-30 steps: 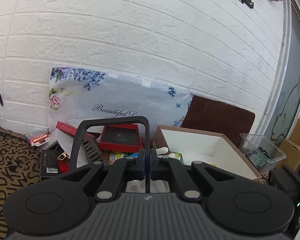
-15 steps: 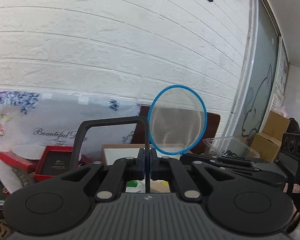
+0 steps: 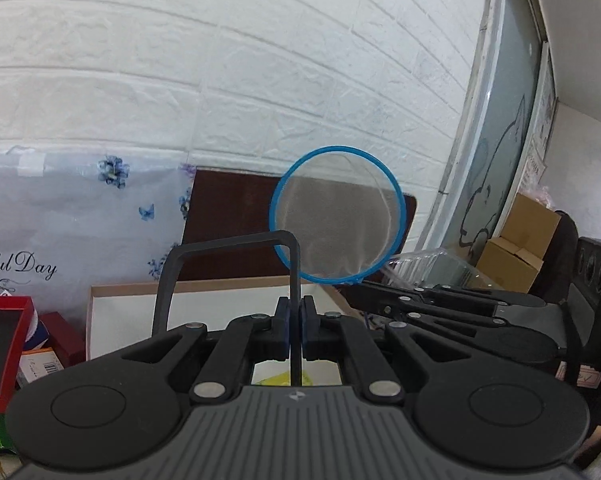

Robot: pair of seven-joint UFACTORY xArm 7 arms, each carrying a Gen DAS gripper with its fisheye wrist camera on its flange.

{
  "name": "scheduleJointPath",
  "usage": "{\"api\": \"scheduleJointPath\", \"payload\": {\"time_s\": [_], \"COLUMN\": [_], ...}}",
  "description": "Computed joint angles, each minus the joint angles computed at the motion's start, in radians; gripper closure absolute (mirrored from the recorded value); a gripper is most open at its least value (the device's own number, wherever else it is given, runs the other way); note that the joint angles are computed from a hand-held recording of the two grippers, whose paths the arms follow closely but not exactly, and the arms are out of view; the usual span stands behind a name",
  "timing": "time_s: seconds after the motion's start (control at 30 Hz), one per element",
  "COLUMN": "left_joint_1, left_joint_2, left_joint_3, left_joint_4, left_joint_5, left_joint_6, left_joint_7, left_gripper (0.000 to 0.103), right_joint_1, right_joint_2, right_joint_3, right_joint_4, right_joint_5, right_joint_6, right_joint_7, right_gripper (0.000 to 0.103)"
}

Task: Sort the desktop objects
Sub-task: 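Lift and carry the black frame and blue net over the brown box, then open both tools to drop the frame and net into the box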

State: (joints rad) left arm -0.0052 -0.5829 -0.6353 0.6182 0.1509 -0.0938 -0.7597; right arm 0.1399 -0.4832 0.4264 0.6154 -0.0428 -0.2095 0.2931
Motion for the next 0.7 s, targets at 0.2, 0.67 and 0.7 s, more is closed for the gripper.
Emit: {"api": "scheduleJointPath", "payload": {"time_s": [0.2,0.67,0.7], "left_joint_1": [0.074,0.122,0.122], "left_joint_2": [0.141,0.144,0.136], "left_joint_3": [-0.041,-0.081,-0.08], "left_joint_4": [0.026,0.052,0.05], "left_joint_5": [0.018,0.092,0.102], "left_joint_6": [0.015,0.132,0.141], "left_joint_7": [-0.015,-0.156,-0.171], "left_gripper": [0.1,0.0,0.0], "right_joint_1": [-0.038,-0.293,-0.256], "right_joint_2": [0.117,0.078,0.077], "right_joint_3": [0.014,0.231,0.197], "right_joint_4": [0.007,0.042,0.045], "right_joint_5": [-0.001,-0.278,-0.276], "right_joint_6": [0.026,0.187,0.199], "right_joint_7": [-0.004,0.267,0.258], "right_gripper": [0.102,0.01,0.01]}}
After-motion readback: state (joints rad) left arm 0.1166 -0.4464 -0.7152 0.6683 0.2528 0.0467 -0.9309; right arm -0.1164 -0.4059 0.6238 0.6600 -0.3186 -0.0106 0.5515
